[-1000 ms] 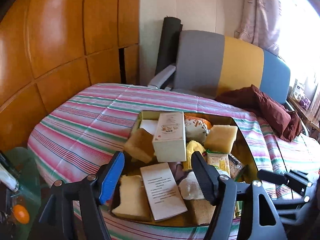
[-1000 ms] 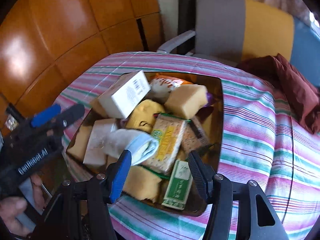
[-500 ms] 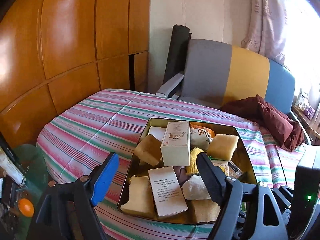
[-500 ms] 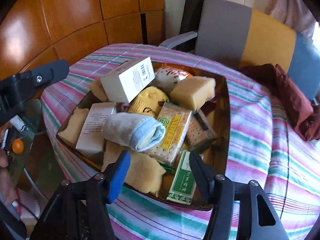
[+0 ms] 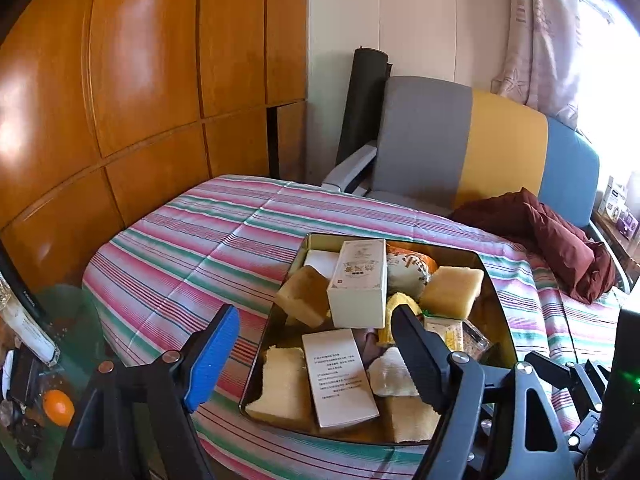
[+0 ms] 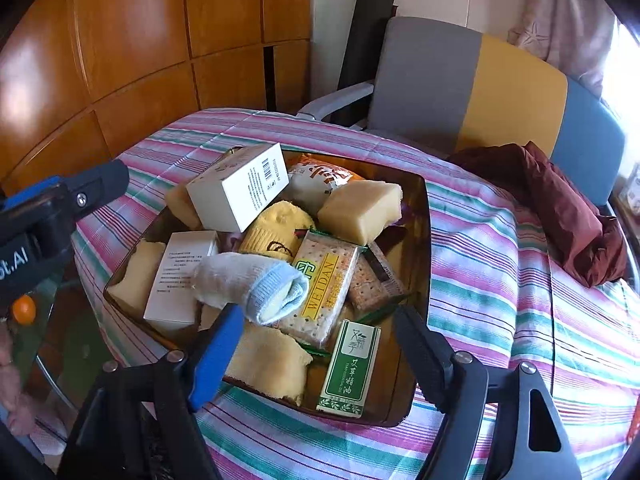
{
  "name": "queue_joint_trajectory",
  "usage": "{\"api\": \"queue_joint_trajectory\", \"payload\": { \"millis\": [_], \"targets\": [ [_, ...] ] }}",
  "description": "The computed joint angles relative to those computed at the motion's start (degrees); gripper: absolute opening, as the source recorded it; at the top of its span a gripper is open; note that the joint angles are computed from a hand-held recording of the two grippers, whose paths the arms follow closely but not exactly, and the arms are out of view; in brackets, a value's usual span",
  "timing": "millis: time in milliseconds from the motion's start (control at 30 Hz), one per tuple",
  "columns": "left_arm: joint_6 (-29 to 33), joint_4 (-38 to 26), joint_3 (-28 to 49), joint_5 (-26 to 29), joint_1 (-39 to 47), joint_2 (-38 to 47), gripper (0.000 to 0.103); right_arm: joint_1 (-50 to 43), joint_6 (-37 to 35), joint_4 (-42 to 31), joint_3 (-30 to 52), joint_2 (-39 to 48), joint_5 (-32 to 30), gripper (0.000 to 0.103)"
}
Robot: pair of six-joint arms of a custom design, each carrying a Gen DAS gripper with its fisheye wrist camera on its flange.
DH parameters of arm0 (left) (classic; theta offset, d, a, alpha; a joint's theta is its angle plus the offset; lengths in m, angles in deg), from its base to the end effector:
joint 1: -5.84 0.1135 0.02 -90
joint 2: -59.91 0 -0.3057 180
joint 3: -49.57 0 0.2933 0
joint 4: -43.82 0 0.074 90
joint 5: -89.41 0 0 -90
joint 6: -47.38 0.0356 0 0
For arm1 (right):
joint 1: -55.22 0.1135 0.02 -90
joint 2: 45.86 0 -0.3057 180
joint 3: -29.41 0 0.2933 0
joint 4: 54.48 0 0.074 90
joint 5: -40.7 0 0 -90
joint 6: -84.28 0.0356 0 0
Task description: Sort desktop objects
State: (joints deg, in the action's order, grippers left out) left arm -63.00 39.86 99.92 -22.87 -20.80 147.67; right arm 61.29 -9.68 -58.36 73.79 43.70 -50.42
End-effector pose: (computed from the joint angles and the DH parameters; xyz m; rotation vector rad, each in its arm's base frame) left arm 0.2932 -0.1320 0.1701 -0.0760 2.2276 0.0007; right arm 0.2945 0.0320 0.1284 -0.2210 2.4172 0.0404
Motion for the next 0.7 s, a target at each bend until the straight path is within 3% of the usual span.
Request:
{"api": "queue_joint_trajectory", "payload": {
  "millis": [433, 600, 700],
  "targets": [
    [-0.87, -1.05, 0.45, 1.67, -0.18, 0.16, 0.077, 0.25, -0.12, 0.47, -0.15, -0.37, 0.91, 0.081],
    [0.19, 0.24, 0.05, -0.12, -0.76, 0.52, 0.060, 0.39, -0.08, 0.80, -0.10, -0.14, 1.34, 0.081],
    [0.41, 0.67, -0.20, -0.14, -0.64, 0.52, 0.060, 0.30, 0.04, 1.05, -0.11, 0.18, 1.47, 0.081]
  ]
}}
